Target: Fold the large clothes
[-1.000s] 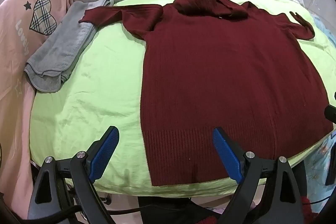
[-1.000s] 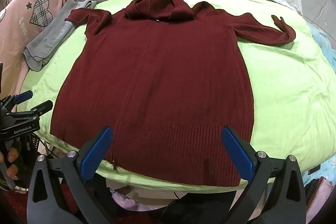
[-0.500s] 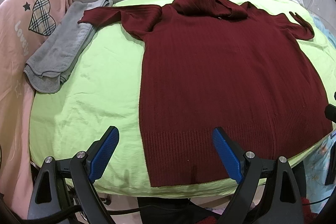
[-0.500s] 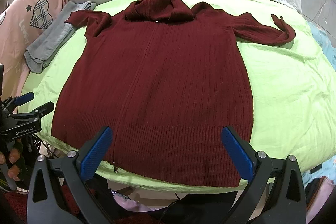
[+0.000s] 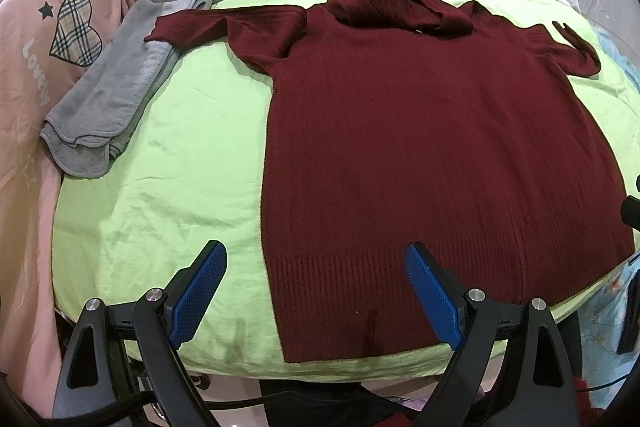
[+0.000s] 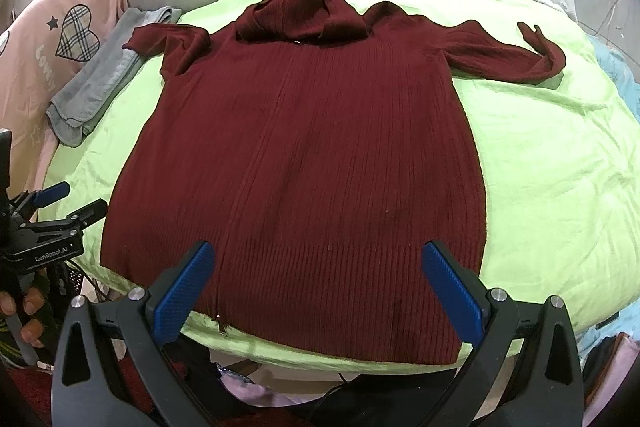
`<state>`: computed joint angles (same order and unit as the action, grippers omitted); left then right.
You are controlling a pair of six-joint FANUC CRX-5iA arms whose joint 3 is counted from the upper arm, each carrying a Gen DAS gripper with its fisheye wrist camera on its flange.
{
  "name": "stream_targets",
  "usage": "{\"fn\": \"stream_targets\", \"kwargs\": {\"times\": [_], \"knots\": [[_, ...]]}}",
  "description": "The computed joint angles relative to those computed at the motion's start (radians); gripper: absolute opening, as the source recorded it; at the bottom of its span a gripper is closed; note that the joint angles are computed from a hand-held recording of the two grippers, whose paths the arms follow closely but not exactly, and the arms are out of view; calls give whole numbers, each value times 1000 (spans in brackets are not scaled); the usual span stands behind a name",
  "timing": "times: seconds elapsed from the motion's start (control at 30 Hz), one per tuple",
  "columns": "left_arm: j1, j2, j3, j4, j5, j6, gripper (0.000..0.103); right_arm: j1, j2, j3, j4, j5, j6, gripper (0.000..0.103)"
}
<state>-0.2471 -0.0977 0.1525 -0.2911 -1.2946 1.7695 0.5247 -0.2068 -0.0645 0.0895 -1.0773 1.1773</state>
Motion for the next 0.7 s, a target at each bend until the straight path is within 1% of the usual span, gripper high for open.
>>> {"fn": "stream_targets", "kwargs": {"times": [0.07,0.1,0.17,0.27,0.33,0.4,0.47,0.57,0.7], "knots": [[6,9,7,11,-9,-8,91,-5,1,0,-8,10,2,103],[6,10,6,11,-5,-7,91,-12,-4,-3,-22,28,5,103],[4,15,8,3,1,-5,91,-13,-1,-6,-14,36,4,103],[27,38,23,57,-32,-24,91,-33,8,11,-49,30,18,103],[34,41,21,69,-21,-28,91,-46,9,14,-67,40,24,103],[32,51,31,65,-21,-28,91,-63,15,25,-86,38,26,103],[20,63,47,34,-19,-18,91,-80,25,35,-92,33,28,103],[25,85,63,43,-20,-20,91,-121,55,73,-122,3,34,103],[33,121,93,60,-29,-31,91,-169,74,93,-130,20,29,103]]}}
